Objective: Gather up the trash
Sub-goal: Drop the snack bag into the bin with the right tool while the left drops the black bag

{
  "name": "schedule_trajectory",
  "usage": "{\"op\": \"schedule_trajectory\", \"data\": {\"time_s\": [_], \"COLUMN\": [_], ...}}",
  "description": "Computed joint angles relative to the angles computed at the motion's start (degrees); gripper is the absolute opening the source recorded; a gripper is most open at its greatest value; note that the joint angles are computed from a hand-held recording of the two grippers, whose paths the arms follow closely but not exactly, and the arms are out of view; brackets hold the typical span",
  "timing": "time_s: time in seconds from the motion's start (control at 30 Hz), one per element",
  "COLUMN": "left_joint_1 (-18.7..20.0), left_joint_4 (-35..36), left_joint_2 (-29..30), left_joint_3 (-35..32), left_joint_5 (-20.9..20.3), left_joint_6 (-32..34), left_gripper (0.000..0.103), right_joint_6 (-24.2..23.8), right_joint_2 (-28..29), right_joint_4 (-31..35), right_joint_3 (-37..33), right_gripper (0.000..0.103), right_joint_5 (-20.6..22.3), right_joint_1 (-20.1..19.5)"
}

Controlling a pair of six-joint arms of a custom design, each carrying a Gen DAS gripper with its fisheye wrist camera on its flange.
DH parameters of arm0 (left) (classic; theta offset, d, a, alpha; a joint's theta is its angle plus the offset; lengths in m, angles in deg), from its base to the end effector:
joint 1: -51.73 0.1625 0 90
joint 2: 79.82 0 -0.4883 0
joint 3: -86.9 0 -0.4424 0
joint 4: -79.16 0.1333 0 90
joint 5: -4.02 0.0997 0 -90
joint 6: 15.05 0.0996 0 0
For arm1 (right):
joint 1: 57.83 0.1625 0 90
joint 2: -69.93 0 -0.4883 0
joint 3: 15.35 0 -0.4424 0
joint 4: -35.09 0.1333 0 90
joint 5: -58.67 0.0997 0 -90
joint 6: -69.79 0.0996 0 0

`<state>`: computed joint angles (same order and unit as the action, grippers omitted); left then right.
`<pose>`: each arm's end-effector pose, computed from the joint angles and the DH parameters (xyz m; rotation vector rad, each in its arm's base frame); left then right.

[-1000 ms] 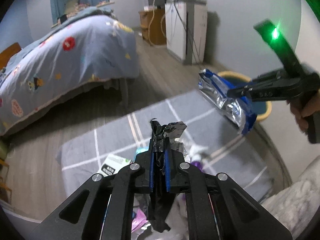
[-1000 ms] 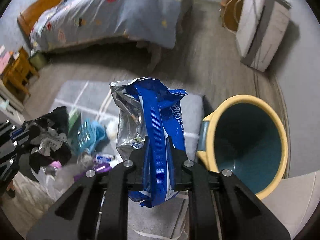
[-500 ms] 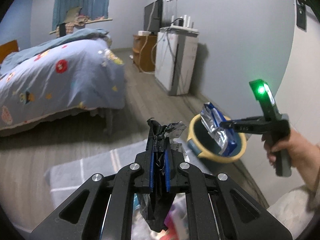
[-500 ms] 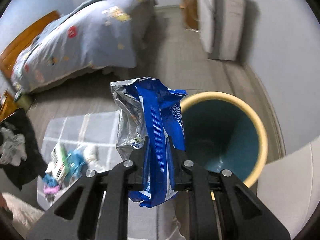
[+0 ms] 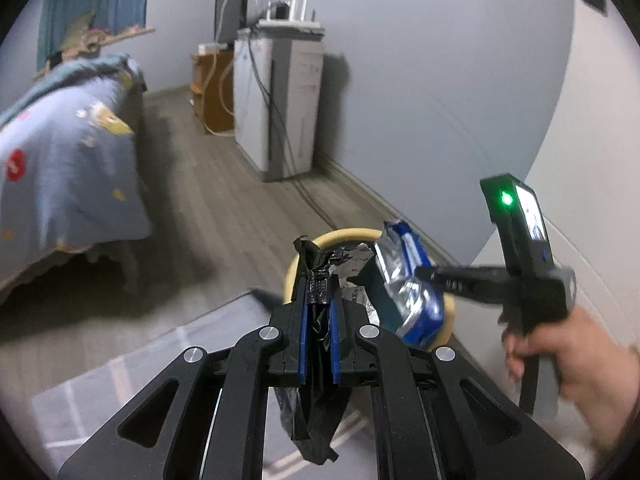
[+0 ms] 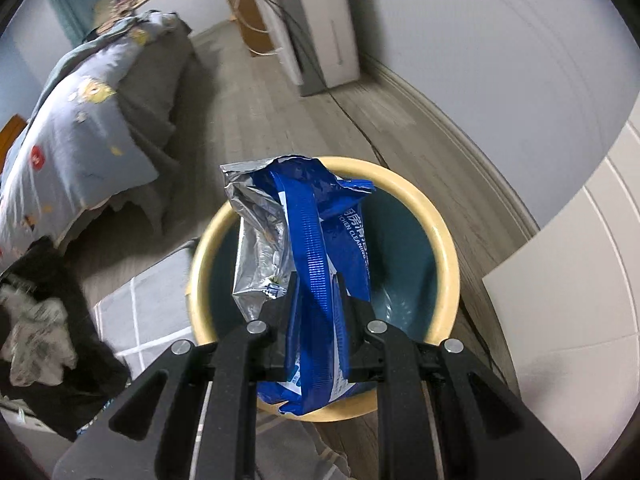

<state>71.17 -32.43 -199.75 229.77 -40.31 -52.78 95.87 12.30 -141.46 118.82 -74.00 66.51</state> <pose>-0.1788 -0.2800 0.3413 0.7262 2.4208 -0.8451 0.3225 -0.3554 0.0899 0.0947 -2.4974 0.6799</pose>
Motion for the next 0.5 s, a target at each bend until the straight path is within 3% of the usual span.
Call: {"op": "schedule_trajectory", "data": {"time_s": [0.1, 0.2, 0.3, 0.4, 0.5], "left_joint_1": [5.2, 9.3, 11.6, 12.2, 11.8], "left_joint_4": [-13.9, -23.4, -27.7, -29.2, -29.3], "left_joint_2": [6.9, 13.4, 17.0, 18.2, 18.1], "left_joint_3": [1.5, 1.8, 1.9, 2.0, 2.3], "left_joint_5": [-1.7, -2.4, -3.2, -2.8, -2.2], "left_joint_6": [6.1, 10.0, 11.9, 12.9, 12.8], "left_gripper": [0.009, 0.01, 0.011, 0.02, 0.035], "right_joint_6": [1.1, 1.5, 1.4, 1.0, 0.0], "right_joint_2": [-0.1, 0.0, 0.7, 0.6, 0.6], "right_joint_4": [0.5, 0.4, 0.3, -0.4, -2.0], "right_joint_3": [0.3, 0.4, -0.1, 0.2, 0.5], "right_gripper": [0.015, 0.015, 0.017, 0.019, 0.024], "right_joint_5": [0.6, 1.4, 1.4, 2.4, 2.7], "right_joint_1": [-1.5, -2.9, -3.6, -4.3, -4.7]}}
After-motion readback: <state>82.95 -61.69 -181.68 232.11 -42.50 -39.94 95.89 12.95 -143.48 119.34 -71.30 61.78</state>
